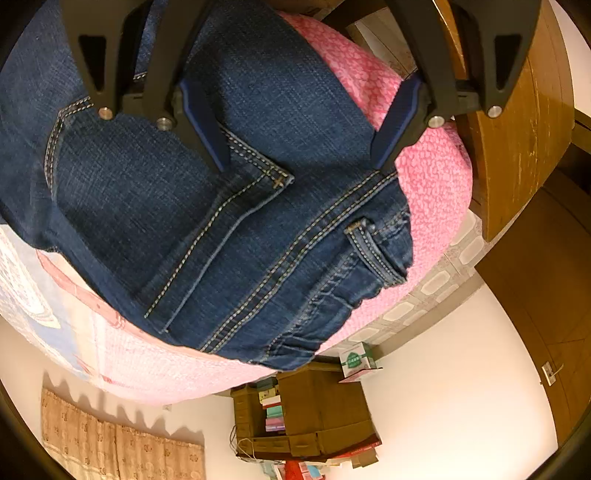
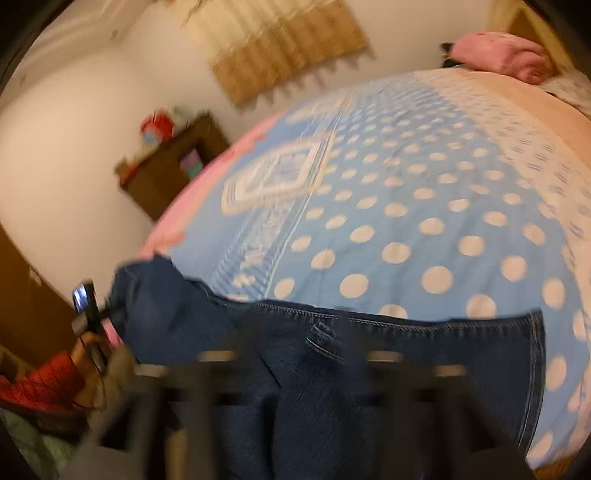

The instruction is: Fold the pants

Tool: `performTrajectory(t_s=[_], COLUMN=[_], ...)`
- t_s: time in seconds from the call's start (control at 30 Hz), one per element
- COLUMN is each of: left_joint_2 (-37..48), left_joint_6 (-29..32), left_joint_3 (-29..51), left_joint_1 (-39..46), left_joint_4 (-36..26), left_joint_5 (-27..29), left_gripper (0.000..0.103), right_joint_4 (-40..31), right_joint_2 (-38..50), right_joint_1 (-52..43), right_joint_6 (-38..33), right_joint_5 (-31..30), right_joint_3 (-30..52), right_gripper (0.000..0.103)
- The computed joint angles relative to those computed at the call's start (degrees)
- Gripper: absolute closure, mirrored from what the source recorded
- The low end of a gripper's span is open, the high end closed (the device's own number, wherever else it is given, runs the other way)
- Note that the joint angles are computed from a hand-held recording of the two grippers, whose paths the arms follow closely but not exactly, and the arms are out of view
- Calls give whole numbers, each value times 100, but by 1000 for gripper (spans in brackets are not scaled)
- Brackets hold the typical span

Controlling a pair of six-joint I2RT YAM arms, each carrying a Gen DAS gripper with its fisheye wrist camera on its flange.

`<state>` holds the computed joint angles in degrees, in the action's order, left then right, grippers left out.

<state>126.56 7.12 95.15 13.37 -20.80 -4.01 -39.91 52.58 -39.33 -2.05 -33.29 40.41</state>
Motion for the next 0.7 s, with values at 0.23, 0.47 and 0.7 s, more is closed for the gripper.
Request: performTrajectory(t_s=[0.23, 0.47, 0.7], left_joint_2=[54, 59, 51], left_joint_6=[7, -21, -45], left_joint_3=[72, 65, 45], left_joint_1=[12, 7, -10], left_joint_4=[-23, -20, -8], left_joint_5=[8, 27, 18], left_gripper=[20, 19, 19], right_joint_4=[303, -444, -1464], right_joint_2=[1761, 1625, -326], right_joint_1=[389, 1682, 1039], right_joint_6=[-182, -747, -343], right_joint_5=[217, 2248, 2303], right_joint_3=[508, 336, 1029], right_gripper=[34, 88, 96])
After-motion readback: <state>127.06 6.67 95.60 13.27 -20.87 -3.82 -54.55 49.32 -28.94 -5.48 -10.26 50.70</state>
